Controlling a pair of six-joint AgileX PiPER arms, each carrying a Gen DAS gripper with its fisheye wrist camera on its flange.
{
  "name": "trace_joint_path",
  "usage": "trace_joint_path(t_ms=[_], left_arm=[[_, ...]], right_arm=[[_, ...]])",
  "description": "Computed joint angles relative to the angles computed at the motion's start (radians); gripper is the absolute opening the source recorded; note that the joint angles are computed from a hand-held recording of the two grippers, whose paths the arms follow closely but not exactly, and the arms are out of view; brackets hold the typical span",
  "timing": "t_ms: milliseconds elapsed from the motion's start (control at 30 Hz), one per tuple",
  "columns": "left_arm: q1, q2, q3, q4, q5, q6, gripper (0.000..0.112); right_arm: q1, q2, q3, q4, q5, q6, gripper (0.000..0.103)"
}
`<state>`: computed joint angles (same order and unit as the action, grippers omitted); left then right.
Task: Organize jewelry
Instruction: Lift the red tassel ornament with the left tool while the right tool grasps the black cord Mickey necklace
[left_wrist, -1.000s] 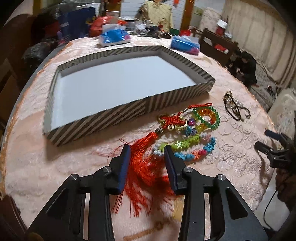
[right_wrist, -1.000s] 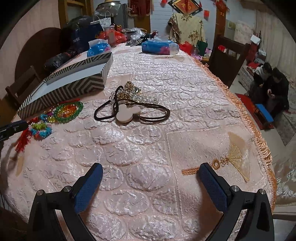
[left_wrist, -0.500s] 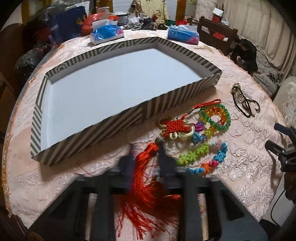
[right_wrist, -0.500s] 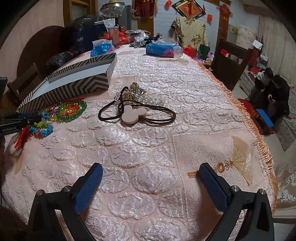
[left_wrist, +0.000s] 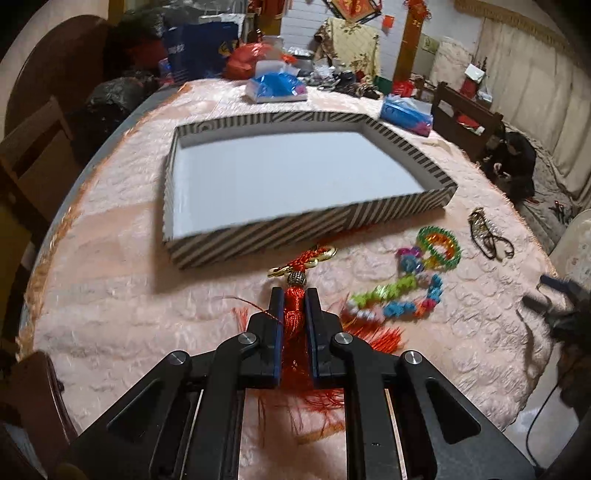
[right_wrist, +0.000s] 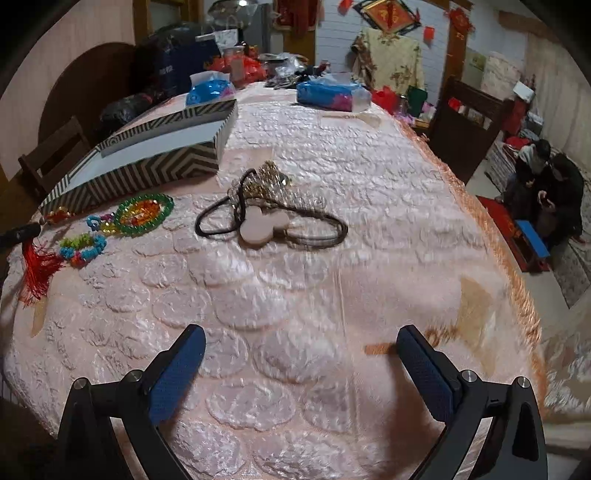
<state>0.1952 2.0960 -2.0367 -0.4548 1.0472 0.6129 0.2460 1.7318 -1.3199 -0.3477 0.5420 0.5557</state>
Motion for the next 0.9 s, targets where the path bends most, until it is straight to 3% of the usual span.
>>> trace_joint_path(t_ms=[100, 167, 233, 300, 400, 600, 767, 900], left_arm=[[-0.007, -0.015, 0.066, 0.038, -0.050, -0.024, 0.010], [-0.002, -0.018, 0.093, 0.042, -0.067, -0.035, 0.010], [0.010, -0.018, 0.118, 0.015, -0.090, -0.028, 0.010], [0.023, -0.019, 0.128, -0.014, -0.097, -0.013, 0.010], [0.026, -0.028, 0.158, -0.038, -0.133, 0.008, 0.010], [0.034, 0.001, 0.112, -0.058, -0.109, -0.017, 0.010], [0.028, -0.002, 0.113, -0.046, -0.117, -0.026, 0.009], [0.026, -0.003, 0.114, -0.042, -0.117, -0.027, 0.009]], right_arm=[[-0.018, -0.006, -0.035, 0.097, -0.041, -0.133, 0.099], [-0.023, 0.023, -0.086, 0.129, -0.042, -0.190, 0.091], [-0.036, 0.060, -0.137, 0.200, -0.031, -0.262, 0.066], [-0.056, 0.108, -0.194, 0.318, -0.026, -0.371, 0.054], [-0.061, 0.168, -0.268, 0.376, -0.007, -0.434, 0.037], [-0.077, 0.282, -0.413, 0.415, 0.059, -0.478, 0.030], [-0.093, 0.328, -0.490, 0.486, 0.108, -0.557, 0.018], [-0.089, 0.359, -0.546, 0.469, 0.142, -0.547, 0.017]])
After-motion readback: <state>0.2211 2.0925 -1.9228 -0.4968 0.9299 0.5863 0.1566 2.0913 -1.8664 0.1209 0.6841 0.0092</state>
